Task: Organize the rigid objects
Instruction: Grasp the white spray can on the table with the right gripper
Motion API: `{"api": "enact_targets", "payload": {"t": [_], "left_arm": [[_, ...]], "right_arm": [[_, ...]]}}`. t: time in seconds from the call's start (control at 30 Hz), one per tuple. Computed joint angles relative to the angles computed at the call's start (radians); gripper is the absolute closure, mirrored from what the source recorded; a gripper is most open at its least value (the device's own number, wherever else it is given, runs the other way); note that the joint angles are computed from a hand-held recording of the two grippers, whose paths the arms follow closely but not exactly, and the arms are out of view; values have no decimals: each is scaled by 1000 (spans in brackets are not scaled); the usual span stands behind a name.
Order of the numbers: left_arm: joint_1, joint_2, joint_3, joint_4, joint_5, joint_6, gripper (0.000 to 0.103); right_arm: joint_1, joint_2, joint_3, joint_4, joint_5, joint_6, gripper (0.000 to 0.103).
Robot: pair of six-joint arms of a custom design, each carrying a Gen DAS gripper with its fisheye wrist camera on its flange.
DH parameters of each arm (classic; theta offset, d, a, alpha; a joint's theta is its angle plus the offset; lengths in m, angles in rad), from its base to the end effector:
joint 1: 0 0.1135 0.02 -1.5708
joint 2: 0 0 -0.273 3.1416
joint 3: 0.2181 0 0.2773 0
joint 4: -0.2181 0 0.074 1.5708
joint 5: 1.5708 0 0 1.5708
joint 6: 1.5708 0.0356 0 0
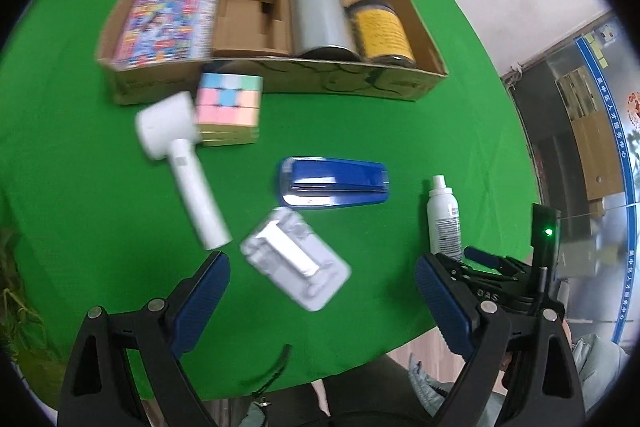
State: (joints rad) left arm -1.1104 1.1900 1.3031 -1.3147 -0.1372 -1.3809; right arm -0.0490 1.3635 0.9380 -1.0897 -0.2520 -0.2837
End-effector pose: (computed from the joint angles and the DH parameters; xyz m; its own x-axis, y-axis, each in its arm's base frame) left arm 0.1022 -0.1951 0.3552 -0.9282 -0.3179 -0.1934 -0.2435 0.9119 -0.3303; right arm 0.2413 -0.0029 0.2152 -0.9668 -0.2240 -0.1230 -0.2469 0.9429 0.2234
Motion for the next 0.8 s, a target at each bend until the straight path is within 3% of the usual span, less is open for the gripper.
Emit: {"api": "enact_targets", "payload": {"t": [0.17, 0.37, 0.43, 0.47, 0.5, 0.57, 0.6, 0.67, 0.8], "left_arm": [[70, 141, 21, 191, 102, 73, 10], [137, 414, 84, 451, 319, 165, 10], [145, 494, 112, 503, 371, 185, 10], [151, 552, 126, 540, 410, 189, 12], [160, 571, 101, 607, 447, 171, 16], [181, 628, 96, 653, 509, 120, 42], [186, 660, 105, 652, 533, 99, 41], [185, 665, 82, 719, 551, 77, 55], [164, 722, 164, 637, 543, 132, 60]], "right_arm": [[-94, 29, 17, -43, -34, -221, 16], [-266, 120, -14, 1, -75, -398, 23], [-288, 154, -11, 18, -50, -421, 35], [-297, 183, -4, 12, -47, -432, 47], [-326, 230, 24, -23, -79, -445, 50], [-342, 299, 75, -79, -145, -434, 60], [-336, 294, 76, -78, -144, -443, 60], [-317, 278, 72, -78, -140, -456, 61], [-318, 326, 123, -132, -175, -475, 61]]}}
